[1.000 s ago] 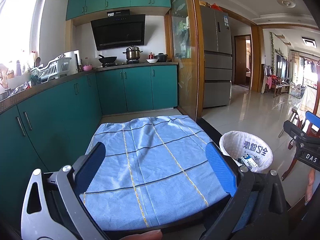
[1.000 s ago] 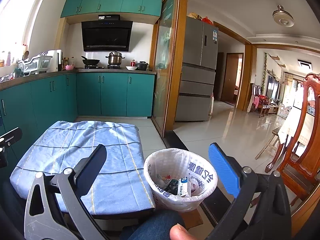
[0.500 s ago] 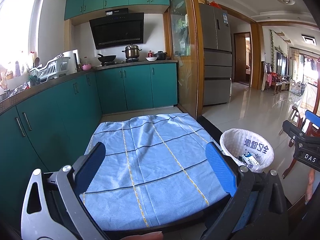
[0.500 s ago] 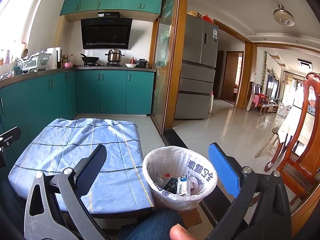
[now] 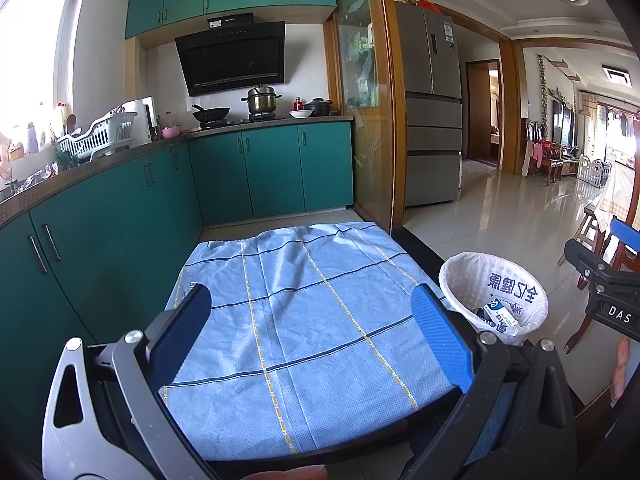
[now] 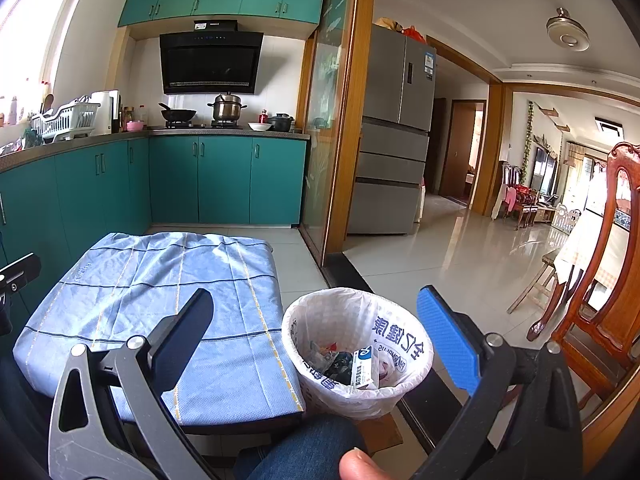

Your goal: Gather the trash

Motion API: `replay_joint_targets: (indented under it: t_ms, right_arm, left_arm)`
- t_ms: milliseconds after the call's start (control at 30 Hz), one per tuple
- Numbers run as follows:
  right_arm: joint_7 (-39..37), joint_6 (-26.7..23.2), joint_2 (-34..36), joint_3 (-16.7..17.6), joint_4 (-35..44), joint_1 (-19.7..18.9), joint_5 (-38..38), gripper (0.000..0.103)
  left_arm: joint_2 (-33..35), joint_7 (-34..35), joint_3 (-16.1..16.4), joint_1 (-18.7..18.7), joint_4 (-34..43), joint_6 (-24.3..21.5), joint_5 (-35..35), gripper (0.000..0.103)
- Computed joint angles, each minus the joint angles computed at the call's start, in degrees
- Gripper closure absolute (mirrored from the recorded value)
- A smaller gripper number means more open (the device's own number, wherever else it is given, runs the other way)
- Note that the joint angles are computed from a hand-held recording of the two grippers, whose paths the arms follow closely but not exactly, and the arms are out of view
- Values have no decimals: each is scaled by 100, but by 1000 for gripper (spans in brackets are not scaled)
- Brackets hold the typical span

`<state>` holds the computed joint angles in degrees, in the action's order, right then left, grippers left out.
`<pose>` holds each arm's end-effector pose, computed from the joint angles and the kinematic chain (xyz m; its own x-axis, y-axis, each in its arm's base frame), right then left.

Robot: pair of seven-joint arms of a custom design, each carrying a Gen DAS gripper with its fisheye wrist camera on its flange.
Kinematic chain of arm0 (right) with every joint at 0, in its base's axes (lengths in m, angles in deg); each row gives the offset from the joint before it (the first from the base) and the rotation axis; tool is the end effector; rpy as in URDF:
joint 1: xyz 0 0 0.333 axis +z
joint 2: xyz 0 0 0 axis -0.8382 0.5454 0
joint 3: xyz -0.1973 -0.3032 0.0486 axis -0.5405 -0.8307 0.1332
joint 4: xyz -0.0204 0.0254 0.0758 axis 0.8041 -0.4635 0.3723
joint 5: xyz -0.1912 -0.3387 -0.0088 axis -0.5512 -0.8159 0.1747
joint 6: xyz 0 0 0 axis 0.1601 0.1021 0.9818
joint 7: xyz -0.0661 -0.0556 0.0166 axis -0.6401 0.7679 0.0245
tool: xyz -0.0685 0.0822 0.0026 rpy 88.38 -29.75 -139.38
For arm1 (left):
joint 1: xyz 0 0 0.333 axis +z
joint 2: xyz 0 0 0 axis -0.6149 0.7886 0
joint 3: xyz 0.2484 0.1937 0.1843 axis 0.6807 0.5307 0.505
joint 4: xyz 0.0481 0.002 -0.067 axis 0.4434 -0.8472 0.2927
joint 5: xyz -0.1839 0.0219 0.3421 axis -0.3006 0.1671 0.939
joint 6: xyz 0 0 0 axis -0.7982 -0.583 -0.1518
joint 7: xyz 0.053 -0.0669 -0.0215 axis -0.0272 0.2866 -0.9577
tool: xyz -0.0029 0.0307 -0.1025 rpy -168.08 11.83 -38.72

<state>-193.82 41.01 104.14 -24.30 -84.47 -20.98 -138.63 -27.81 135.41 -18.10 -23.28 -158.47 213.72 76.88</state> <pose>0.6214 0.3523 0.5427 -0.5426 -0.8325 0.1119 -0.3478 0.1014 -0.9321 0.7352 -0.1576 0.5532 -0.4800 -0.8744 -0.0708 -0.3128 0.2459 -0.9174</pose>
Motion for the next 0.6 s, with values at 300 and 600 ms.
replay_joint_targets:
  t_ms: [300, 600]
  right_arm:
    - [15, -8, -1, 1, -15, 0, 5, 3]
    - [-7, -17, -19, 4, -58, -15, 29, 3]
  left_arm:
    - [24, 8, -1, -15, -1, -7, 26, 3]
    - [50, 16, 98, -116, 74, -91, 14, 3]
